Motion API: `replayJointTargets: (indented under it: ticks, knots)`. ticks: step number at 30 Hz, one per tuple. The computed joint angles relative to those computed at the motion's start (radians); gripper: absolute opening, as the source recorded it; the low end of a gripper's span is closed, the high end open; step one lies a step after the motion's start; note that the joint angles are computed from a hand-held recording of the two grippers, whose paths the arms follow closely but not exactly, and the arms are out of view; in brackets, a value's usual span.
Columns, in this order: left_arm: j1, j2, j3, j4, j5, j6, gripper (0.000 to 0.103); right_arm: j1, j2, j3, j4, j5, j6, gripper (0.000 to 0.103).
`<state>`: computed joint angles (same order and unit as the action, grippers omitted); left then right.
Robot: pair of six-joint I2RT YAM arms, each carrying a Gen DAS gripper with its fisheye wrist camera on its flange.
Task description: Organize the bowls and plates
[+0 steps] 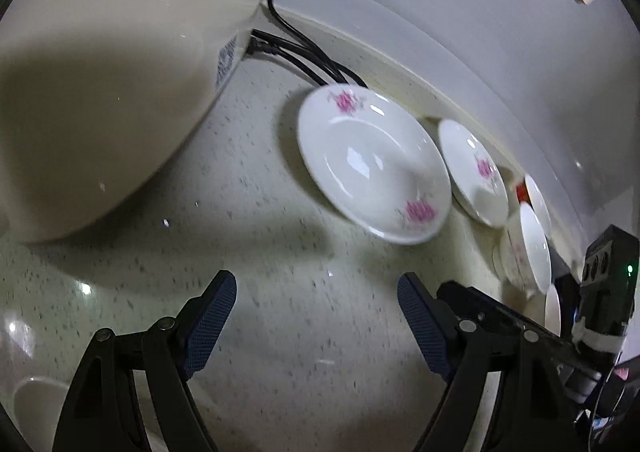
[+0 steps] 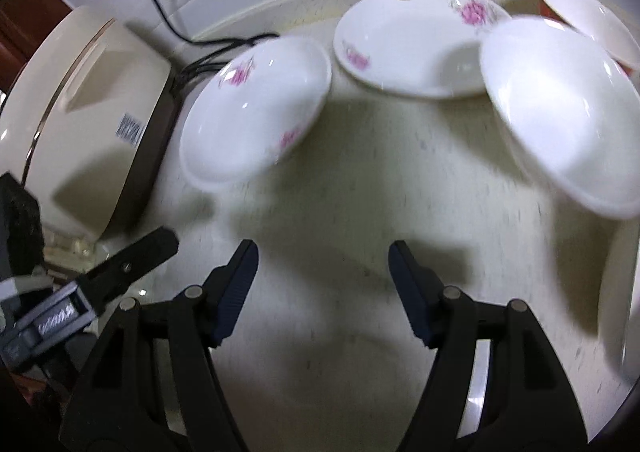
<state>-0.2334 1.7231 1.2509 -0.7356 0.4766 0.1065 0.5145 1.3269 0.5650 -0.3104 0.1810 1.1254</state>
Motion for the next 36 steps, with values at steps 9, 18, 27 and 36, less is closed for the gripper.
replayJointTargets:
  ticks: [9,18,27,36]
  knots:
    - [-0.038,0.046,0.053,0.025,-0.031,-0.006,0.084,-0.168,0.159,0.110,0.101,-0.073,-0.058,0.071]
    - [-0.050,0.117,0.118,0.016,-0.066,-0.023,0.084,-0.195,0.267,0.207,0.044,-0.019,-0.153,0.029]
    - [-0.074,0.113,0.102,0.032,-0.083,-0.030,0.084,-0.147,0.178,0.115,0.063,-0.007,-0.168,0.019]
    - [-0.076,0.119,0.118,0.003,-0.061,-0.027,0.084,0.043,-0.006,-0.036,0.017,0.029,-0.071,0.019]
